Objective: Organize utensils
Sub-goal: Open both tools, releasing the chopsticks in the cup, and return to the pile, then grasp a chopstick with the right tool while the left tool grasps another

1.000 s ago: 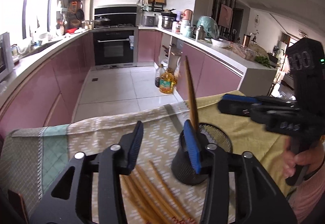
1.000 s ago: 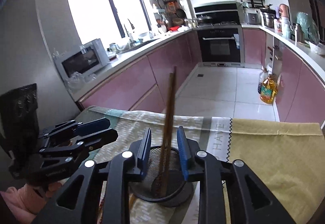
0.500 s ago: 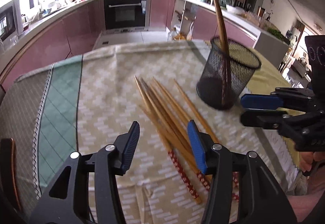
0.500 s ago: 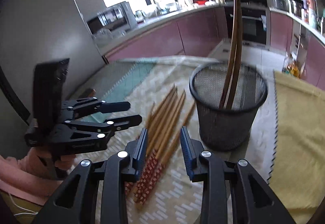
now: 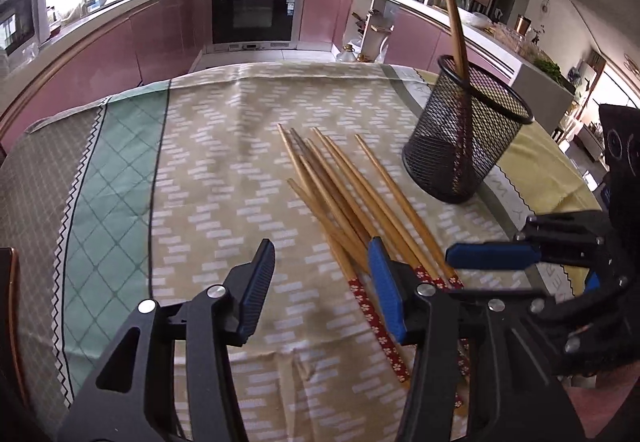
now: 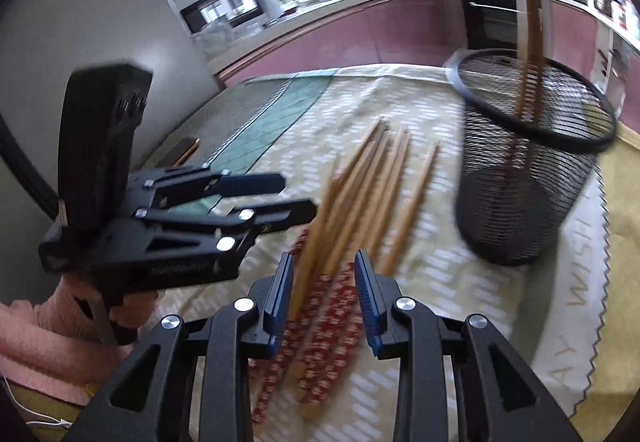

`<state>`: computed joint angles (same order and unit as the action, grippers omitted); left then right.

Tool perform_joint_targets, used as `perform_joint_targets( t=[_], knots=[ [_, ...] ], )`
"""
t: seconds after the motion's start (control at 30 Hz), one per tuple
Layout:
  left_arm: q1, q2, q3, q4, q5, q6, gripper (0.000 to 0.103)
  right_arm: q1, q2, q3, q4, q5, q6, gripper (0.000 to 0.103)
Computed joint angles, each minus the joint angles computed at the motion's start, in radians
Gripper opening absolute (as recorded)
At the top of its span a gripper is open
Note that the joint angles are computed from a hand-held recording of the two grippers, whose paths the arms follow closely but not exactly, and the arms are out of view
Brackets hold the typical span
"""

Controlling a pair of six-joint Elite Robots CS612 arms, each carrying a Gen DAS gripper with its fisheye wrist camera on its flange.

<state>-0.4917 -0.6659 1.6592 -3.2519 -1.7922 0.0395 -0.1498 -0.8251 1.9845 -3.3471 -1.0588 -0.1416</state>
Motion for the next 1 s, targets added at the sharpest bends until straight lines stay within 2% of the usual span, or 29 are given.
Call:
perform_joint_targets(
  t=[0.1, 0.33, 0.47, 0.67, 0.77, 1.0],
  knots=[
    [0.005, -0.003, 0.003, -0.013, 0.010, -0.014, 0.048, 0.018, 0.005, -0.020, 0.037, -0.023, -0.022, 0.026],
    [0.015, -0.001, 0.002, -0.028, 0.015, -0.029, 0.048, 0.047, 0.012, -0.042, 0.065, -0.107, -0.024, 0.011],
    [0.018, 0.005, -0.004, -0.029, 0.012, -0.027, 0.048, 0.032, 0.013, -0.035, 0.066, -0.077, 0.005, 0.006],
    [0.016, 0.011, -0.014, -0.015, 0.005, -0.010, 0.048, 0.003, 0.016, -0.019, 0.012, -0.028, 0.084, 0.006],
    [0.009, 0.013, -0.020, -0.003, 0.004, 0.010, 0.047, -0.008, 0.015, -0.015, -0.010, -0.029, 0.115, 0.006],
    [-0.014, 0.030, -0.064, 0.079, 0.022, 0.050, 0.035, -0.028, 0.018, -0.010, -0.020, -0.035, 0.151, 0.006]
  ],
)
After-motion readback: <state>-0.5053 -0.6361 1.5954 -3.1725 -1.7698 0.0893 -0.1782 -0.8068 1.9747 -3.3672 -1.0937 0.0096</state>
